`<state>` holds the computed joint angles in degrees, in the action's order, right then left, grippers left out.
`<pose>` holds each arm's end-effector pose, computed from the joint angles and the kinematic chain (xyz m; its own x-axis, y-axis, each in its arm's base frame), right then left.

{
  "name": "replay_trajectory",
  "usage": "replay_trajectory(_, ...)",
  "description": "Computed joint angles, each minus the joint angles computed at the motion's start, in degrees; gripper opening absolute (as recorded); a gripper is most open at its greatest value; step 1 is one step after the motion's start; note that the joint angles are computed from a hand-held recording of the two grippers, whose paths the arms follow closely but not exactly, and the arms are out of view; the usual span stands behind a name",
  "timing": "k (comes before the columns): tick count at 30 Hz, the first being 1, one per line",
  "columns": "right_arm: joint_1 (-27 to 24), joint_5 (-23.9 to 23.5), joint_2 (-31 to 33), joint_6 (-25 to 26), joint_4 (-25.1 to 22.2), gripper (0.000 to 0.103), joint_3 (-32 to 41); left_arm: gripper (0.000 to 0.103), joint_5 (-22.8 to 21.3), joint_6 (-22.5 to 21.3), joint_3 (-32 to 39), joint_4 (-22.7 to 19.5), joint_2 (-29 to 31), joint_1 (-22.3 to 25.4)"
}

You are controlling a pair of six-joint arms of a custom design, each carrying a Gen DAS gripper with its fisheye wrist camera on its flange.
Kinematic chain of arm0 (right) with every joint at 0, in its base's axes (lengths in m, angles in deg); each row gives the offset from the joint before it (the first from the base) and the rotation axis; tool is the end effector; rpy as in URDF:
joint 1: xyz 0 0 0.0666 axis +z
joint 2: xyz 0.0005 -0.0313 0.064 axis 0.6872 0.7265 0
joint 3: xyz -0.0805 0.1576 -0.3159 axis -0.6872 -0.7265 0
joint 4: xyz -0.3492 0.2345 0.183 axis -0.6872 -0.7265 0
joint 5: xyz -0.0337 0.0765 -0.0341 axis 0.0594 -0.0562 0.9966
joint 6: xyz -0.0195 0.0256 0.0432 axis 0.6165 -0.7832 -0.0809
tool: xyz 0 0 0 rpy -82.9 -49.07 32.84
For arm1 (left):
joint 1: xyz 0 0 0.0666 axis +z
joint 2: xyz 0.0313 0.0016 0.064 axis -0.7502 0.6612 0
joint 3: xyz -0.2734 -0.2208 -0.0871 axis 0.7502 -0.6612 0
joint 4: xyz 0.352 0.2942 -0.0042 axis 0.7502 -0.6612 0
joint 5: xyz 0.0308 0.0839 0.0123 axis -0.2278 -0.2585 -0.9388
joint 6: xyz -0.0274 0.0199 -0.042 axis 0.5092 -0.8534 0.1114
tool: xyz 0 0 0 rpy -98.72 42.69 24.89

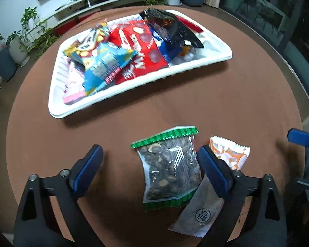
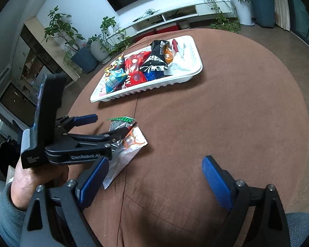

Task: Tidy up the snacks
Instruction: 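Grasp the clear green-topped nut packet with the left tool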

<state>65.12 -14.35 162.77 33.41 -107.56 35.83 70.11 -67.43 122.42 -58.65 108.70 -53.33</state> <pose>0.4946 0.2113 0.6115 -0.8531 -0.2252 -0.4706 -0.4294 0.8154 0.3882 0.5361 -0.0441 0.4906 -0.9019 0.0972 -0.4209 0.0952 0.9951 0.0258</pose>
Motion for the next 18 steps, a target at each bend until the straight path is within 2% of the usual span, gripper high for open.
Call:
replay_trajectory(2,0.04,0.02,-0.08,0.0,0.06,0.094,-0.15,0.078,1.03,-0.47,-0.34,-0.11,0.08,0.19)
replay_trajectory(5,0.08,-0.01,-0.17,0.06,-0.12,0.094,-0.31,0.07,2.92,-0.78,-1.01,0.58,-0.26,0.7)
replay_trajectory(8,0.29,0.09,-0.24,0.09,-0.24,0.094,-0.26,0.063,3.96,-1.15,-1.45,1.04,-0.32,0.7)
replay_trajectory(15,0.95,0.76,-0.25,0.35,-0.4,0.094,-0.17,0.055,5.0,-2.24,-1.23,0.75,-0.59,0.69)
replay_trajectory(18,1.12,0.94,-0.39,0.45,-0.53,0.094,-0.29,0.045,5.48,-2.73,-1.36,0.74,-1.03,0.88)
